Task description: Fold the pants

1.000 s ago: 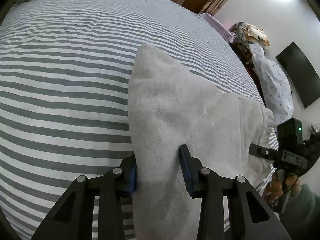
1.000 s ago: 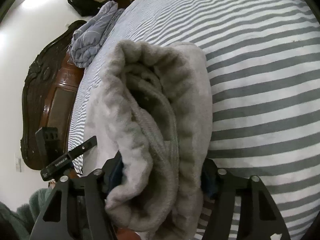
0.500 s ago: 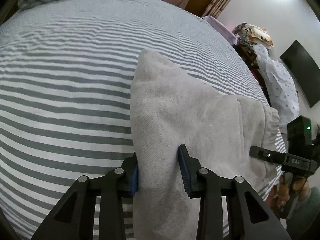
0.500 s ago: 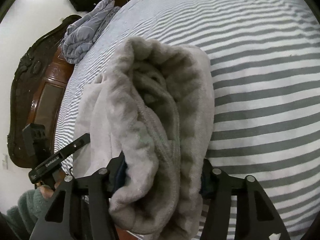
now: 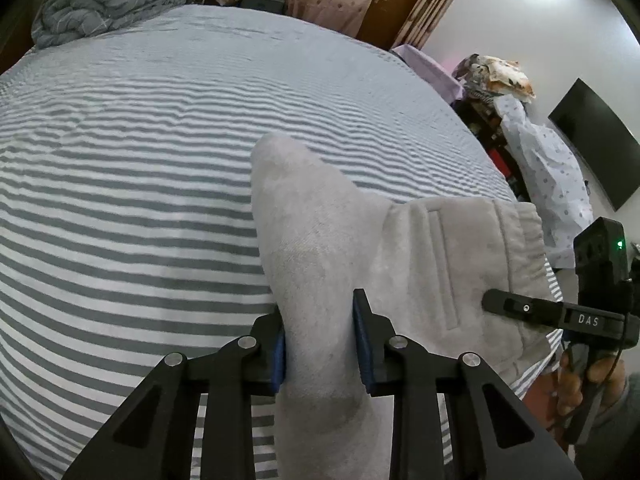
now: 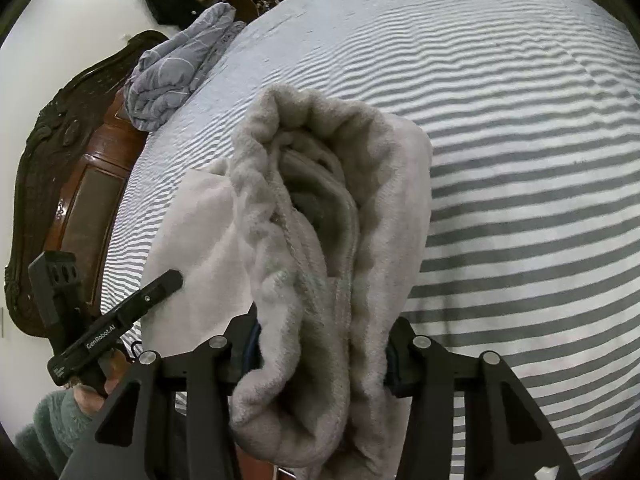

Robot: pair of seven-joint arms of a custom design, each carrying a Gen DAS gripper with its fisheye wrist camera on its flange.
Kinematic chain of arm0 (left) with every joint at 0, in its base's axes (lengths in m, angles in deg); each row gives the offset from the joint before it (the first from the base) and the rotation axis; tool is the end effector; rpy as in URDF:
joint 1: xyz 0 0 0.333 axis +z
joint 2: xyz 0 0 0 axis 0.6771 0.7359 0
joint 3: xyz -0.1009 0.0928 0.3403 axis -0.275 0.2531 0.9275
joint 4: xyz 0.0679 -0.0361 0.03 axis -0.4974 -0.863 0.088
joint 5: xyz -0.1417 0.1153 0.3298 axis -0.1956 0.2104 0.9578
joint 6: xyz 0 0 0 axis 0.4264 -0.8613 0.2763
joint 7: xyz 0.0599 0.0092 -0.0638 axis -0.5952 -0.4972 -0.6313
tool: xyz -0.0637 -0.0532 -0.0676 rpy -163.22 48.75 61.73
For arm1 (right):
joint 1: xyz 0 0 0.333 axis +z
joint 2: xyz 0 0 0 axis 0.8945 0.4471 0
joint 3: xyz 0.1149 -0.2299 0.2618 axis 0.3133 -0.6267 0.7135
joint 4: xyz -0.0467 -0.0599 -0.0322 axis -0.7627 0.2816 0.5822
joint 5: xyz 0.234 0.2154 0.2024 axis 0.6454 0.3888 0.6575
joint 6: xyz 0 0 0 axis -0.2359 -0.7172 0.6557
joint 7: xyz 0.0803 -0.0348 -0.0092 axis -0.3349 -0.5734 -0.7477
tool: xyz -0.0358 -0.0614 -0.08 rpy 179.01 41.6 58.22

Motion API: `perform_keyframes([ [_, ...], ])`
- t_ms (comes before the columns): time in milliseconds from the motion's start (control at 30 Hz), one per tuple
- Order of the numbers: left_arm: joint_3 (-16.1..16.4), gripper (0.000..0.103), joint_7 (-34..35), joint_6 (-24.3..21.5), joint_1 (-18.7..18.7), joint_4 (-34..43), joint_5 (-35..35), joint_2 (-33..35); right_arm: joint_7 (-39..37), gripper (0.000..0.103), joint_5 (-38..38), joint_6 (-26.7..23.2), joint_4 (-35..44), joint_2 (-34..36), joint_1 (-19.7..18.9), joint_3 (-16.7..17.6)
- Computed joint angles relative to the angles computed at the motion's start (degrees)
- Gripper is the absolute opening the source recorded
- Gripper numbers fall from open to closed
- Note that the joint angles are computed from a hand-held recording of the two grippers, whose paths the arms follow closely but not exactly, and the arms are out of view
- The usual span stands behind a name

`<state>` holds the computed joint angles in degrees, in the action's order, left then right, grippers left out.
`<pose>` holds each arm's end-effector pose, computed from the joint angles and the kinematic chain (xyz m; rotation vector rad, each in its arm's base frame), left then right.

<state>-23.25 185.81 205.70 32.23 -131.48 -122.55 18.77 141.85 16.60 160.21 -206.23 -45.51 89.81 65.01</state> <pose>0.4695 -0.1451 0.4230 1.5613 -2.4620 1.0977 0.4161 0.1825 0.3939 -1.3533 2.0421 -0.0178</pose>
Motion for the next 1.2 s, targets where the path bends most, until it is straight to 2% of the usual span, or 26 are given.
perform_keyframes([
  [67, 0.17, 0.028, 0.93, 0.06, 0.11, 0.17, -0.57, -0.41, 3.85, 0.043, -4.26, -0.31, 0.31, 0.20, -0.05, 0.01],
  [233, 0.93, 0.028, 1.09, -0.30, 0.98, 2.63, -0.25, 0.07, 5.81, 0.043, -7.93, -1.12, 3.20, 1.76, -0.44, -0.12],
  [333, 1.34, 0.027, 1.69, -0.15, 1.92, 4.53, -0.23, 0.93, 4.40, 0.043, -7.93, -1.74, 5.98, 3.30, -1.36, -0.02],
  [433, 1.30, 0.027, 1.72, 0.83, 2.69, 6.48, 0.15, 2.03, 7.28, 0.043, -13.17, -2.72, 8.74, 5.16, -2.55, -0.01],
  [533, 1.18, 0.027, 1.42, 1.87, 3.64, 9.00, 0.71, 3.75, 12.72, 0.043, -22.20, -4.25, 12.54, 7.90, -4.14, -0.24],
  [733, 0.36, 0.027, 1.07, 2.91, 6.17, 15.37, 1.16, 9.04, 20.28, 0.043, -35.22, -7.35, 20.28, 13.50, -6.93, -0.46],
  [967, -2.00, 0.028, -0.97, 4.67, 9.33, 22.96, 5.38, 16.12, 25.00, 0.043, -43.61, -9.15, 29.28, 20.96, -10.68, 1.49],
  [1100, -3.77, 0.028, -2.06, 5.51, 11.42, 24.79, 7.33, 19.18, 27.22, 0.043, -48.00, -10.38, 32.81, 24.80, -13.05, 3.12],
  [1200, -3.90, 0.028, -5.10, 6.17, 12.14, 25.92, 11.28, 22.72, 31.79, 0.043, -53.28, -11.35, 34.18, 27.30, -11.85, 1.15],
])
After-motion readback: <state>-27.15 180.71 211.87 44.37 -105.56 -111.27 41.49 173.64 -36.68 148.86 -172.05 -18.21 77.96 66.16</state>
